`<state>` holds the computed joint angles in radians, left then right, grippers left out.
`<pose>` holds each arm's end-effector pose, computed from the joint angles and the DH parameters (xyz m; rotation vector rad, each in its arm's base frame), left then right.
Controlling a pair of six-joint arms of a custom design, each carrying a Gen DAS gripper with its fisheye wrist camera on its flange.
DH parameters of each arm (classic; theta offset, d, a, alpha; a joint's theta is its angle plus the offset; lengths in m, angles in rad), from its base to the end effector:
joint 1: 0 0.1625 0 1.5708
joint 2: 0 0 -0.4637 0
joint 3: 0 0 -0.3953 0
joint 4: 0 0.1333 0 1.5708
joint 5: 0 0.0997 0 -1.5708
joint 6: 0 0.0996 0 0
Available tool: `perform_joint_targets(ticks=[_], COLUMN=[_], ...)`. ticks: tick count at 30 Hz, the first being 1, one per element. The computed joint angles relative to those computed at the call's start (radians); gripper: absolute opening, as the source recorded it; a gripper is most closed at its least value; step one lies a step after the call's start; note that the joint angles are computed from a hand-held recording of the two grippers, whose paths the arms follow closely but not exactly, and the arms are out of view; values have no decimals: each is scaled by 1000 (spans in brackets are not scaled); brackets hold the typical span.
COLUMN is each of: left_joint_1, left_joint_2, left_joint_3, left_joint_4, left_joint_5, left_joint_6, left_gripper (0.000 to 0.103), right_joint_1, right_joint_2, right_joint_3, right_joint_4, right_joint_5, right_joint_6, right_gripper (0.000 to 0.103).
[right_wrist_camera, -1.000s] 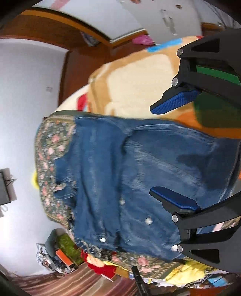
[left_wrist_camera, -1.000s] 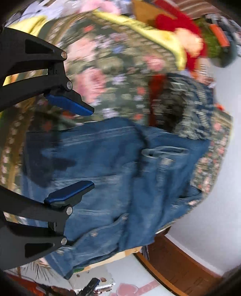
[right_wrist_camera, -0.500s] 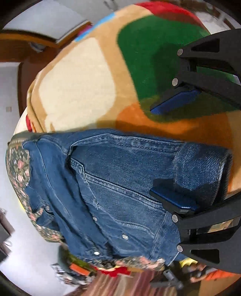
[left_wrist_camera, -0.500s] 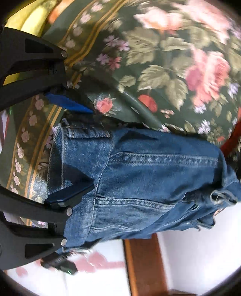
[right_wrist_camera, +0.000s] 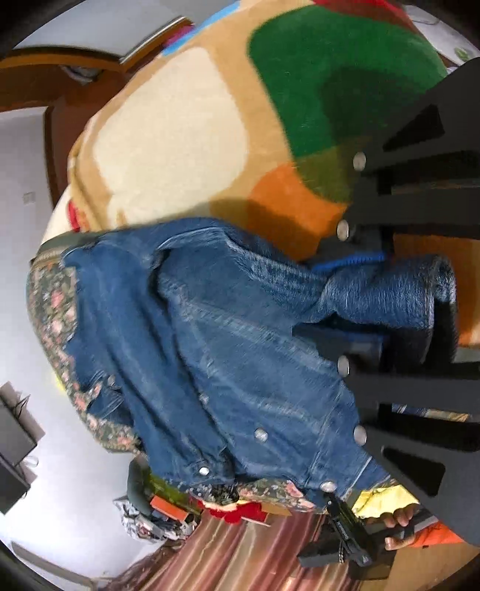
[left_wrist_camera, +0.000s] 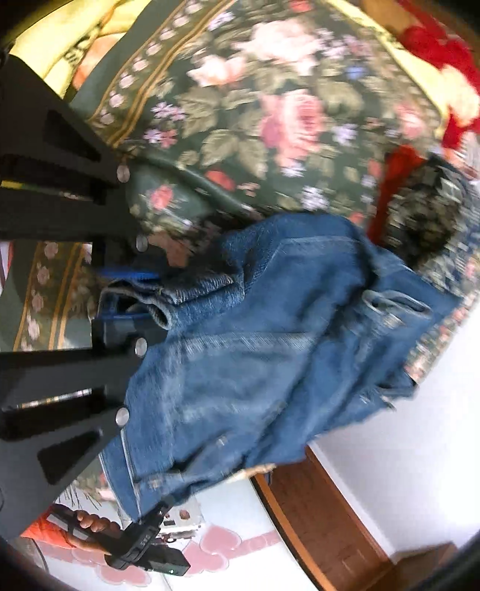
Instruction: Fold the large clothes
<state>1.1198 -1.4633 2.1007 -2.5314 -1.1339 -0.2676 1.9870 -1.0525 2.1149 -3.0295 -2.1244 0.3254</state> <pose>-0.0559 -0.5180 0.3344 0.1542 2.7734 -0.6403 0.2951 -0.4674 0.1803 -0.0309 -2.6676 0.7726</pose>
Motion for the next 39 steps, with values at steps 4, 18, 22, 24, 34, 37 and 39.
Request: perform_joint_targets(ticks=[4, 18, 22, 24, 34, 37, 39], left_joint_1=[-18, -97, -82, -70, 7, 44, 63], left_joint_2=[-14, 137, 215, 254, 491, 595, 643], left_joint_3=[-28, -266, -362, -416, -714, -853, -916], left_joint_4=[-50, -223, -225, -207, -112, -32, 17], left_joint_5=[10, 21, 28, 26, 77, 109, 128], left_joint_6=[48, 220, 221, 222, 249, 240, 229], left_gripper=[12, 9, 9, 9, 9, 9, 9], right_joint_1=[26, 35, 3, -6, -89, -113, -126], right_joint_2=[17, 79, 106, 128, 287, 329, 362], right_joint_3=[-28, -229, -308, -347, -631, -702, -754], right_joint_4=[-83, -168, -159, -162, 0, 62, 117], right_joint_5=[-25, -33, -26, -45, -70, -76, -94], right_joint_6=[-72, -245, -261, -272, -252, -259, -266], right_gripper=[15, 14, 13, 13, 13, 13, 14])
